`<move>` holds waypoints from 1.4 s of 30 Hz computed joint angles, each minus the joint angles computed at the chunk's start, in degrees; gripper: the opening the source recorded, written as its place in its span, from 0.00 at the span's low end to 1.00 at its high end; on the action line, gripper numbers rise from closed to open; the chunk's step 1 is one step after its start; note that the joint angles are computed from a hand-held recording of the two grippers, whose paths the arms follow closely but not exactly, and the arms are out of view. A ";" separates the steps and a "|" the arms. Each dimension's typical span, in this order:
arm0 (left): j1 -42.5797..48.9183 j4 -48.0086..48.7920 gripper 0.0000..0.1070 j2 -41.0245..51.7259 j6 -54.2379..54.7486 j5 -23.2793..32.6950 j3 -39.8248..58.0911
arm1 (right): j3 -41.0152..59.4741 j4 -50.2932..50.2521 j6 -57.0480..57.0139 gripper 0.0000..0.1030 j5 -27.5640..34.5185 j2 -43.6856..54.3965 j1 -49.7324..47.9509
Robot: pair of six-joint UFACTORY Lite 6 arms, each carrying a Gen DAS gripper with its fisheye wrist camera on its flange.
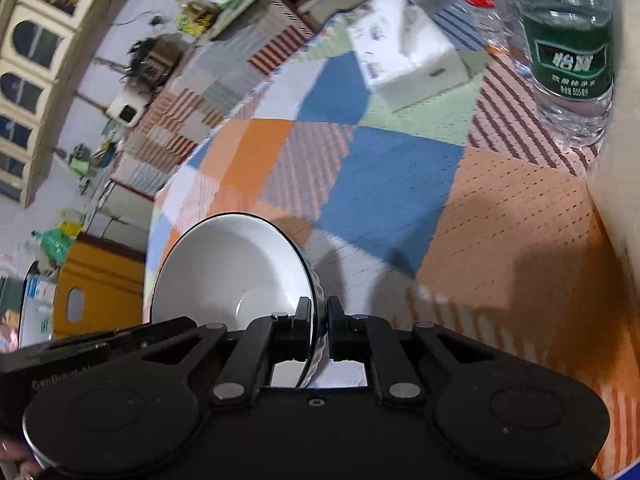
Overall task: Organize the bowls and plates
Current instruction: 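Grasp the white bowl by the tissue box with the left gripper and lift it, then lower the held bowl into the nested bowls beside the plates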
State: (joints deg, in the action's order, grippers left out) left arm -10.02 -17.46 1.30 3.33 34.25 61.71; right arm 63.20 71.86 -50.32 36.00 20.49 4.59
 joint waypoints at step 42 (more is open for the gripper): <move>11.24 -2.81 0.15 -24.47 7.74 16.81 -26.49 | -26.30 -32.38 29.38 0.13 -23.33 -31.98 30.52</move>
State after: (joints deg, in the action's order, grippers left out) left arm 1.23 -20.27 -23.17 11.07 51.06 35.22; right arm 36.91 39.48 -20.94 12.67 -11.49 35.11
